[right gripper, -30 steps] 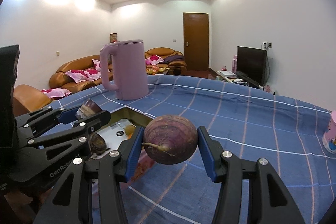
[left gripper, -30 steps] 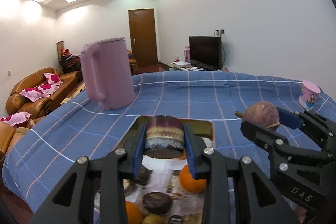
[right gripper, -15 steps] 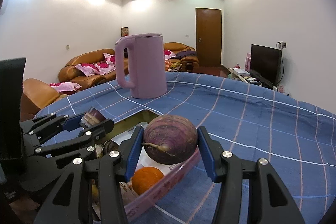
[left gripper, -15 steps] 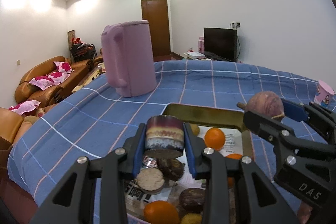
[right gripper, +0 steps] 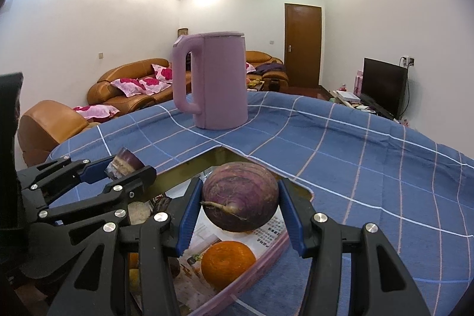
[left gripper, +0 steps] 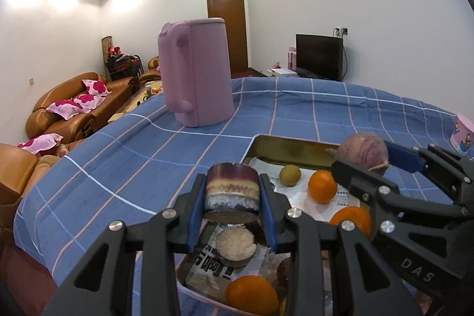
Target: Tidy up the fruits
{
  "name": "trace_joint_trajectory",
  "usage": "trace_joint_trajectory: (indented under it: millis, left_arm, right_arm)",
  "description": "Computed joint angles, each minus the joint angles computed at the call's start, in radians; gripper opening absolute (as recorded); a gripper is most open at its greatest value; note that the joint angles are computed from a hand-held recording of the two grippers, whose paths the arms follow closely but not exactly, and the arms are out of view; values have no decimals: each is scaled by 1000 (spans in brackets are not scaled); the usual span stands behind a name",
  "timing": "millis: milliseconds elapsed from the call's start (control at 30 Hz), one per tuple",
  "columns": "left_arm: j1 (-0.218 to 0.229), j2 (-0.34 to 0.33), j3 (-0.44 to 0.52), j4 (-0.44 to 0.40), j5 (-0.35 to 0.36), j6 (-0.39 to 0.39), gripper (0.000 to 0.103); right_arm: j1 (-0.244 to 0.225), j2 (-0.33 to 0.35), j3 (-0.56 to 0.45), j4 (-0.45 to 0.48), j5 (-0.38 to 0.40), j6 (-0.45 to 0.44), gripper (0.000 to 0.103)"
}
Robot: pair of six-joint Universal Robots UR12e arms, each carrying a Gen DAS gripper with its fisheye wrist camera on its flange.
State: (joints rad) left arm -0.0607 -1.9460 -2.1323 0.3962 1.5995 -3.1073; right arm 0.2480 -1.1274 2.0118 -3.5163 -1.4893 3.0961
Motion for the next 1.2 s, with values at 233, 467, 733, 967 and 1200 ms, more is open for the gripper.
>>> trace_joint_trajectory:
  millis: [233,467,733,967,1200]
  left_arm:
    - [6,-2,-3,-10,2,-2,36]
    - [16,-4,2,-58,-6,-6,36]
    - [25,4,-6,-78,-17,-20,51]
    - [37,14,-29,-40,-29,-34,70]
    - [34,29,-49,14,-29,-35,93]
  right_arm:
    - [8,6,-15,49,1,-13,54]
    - [10,4,-30,137,20,-29,54]
    - [5,-1,-35,198,45,-22,54]
    - [-3,-12,-14,171,54,-2,69]
    - [-7,-38,26,103,15,20,70]
